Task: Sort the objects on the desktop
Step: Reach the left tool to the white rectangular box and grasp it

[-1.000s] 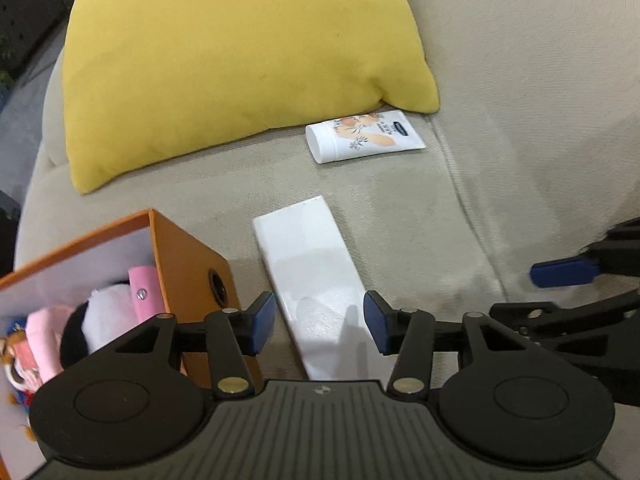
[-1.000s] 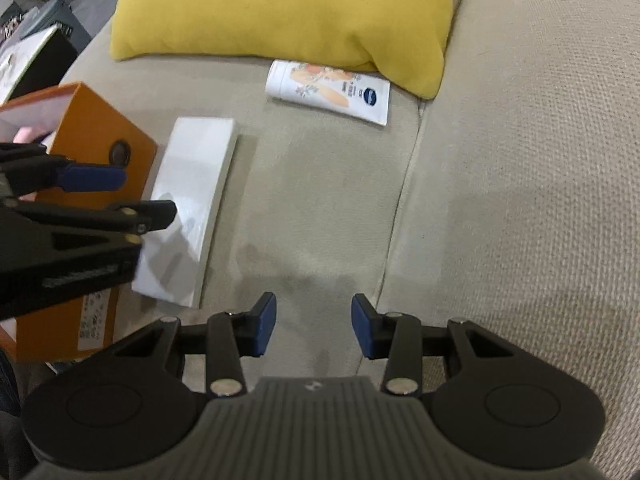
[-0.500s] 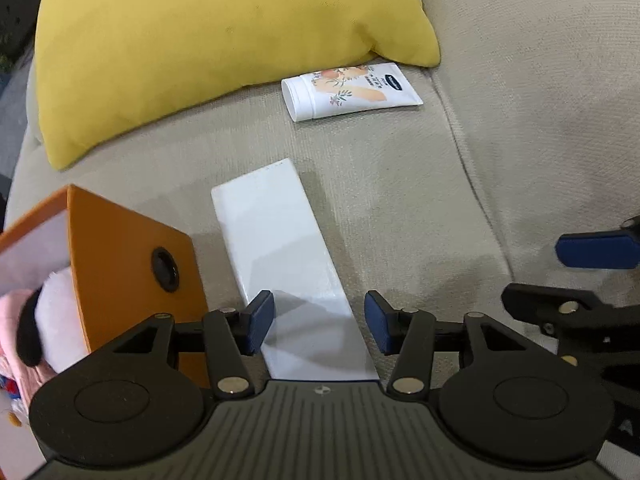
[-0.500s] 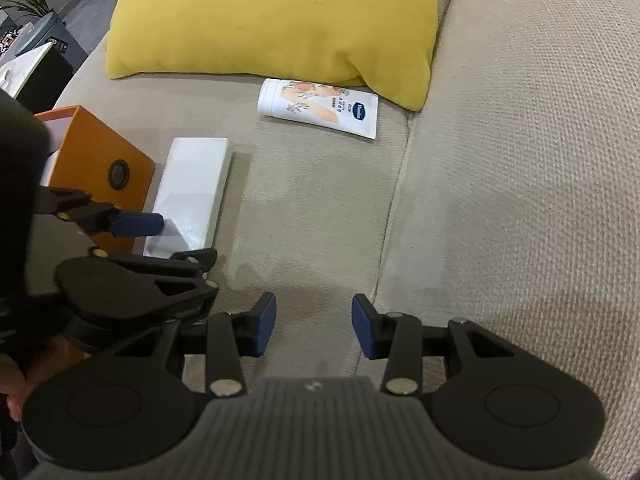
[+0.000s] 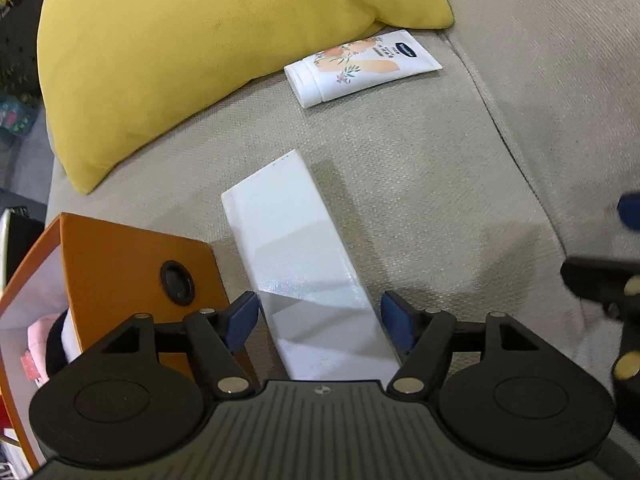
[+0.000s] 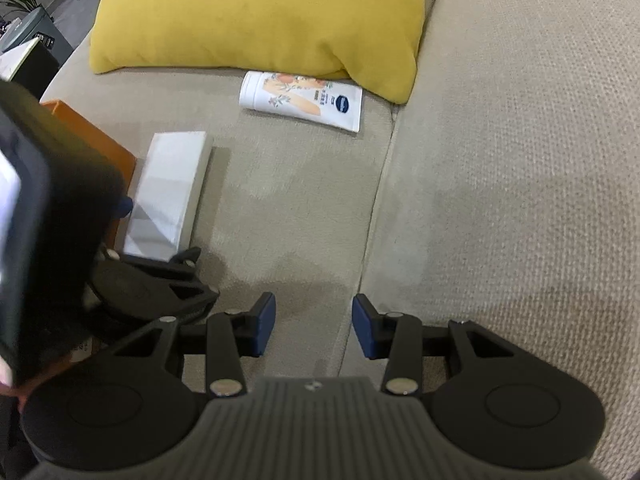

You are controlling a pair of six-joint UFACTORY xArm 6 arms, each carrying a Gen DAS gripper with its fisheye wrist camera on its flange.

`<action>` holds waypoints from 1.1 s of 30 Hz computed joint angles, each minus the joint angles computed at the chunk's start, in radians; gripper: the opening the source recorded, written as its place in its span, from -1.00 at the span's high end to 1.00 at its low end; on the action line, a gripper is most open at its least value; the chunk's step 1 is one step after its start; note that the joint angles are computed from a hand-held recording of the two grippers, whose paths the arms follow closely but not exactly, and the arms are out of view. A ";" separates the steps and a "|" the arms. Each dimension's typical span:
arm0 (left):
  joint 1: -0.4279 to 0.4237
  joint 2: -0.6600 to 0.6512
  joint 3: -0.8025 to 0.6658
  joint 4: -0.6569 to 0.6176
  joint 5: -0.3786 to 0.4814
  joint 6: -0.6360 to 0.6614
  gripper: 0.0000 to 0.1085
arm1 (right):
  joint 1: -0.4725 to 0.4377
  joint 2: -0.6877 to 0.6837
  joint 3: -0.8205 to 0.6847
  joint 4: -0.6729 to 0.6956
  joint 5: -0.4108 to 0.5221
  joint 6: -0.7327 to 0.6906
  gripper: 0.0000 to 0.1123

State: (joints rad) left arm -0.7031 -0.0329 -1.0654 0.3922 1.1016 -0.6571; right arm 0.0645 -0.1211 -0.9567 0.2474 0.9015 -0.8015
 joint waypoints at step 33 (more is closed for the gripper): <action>0.138 -0.146 0.203 -0.486 -0.320 0.291 -0.29 | 0.008 -0.019 -0.008 -0.007 -0.018 0.019 0.23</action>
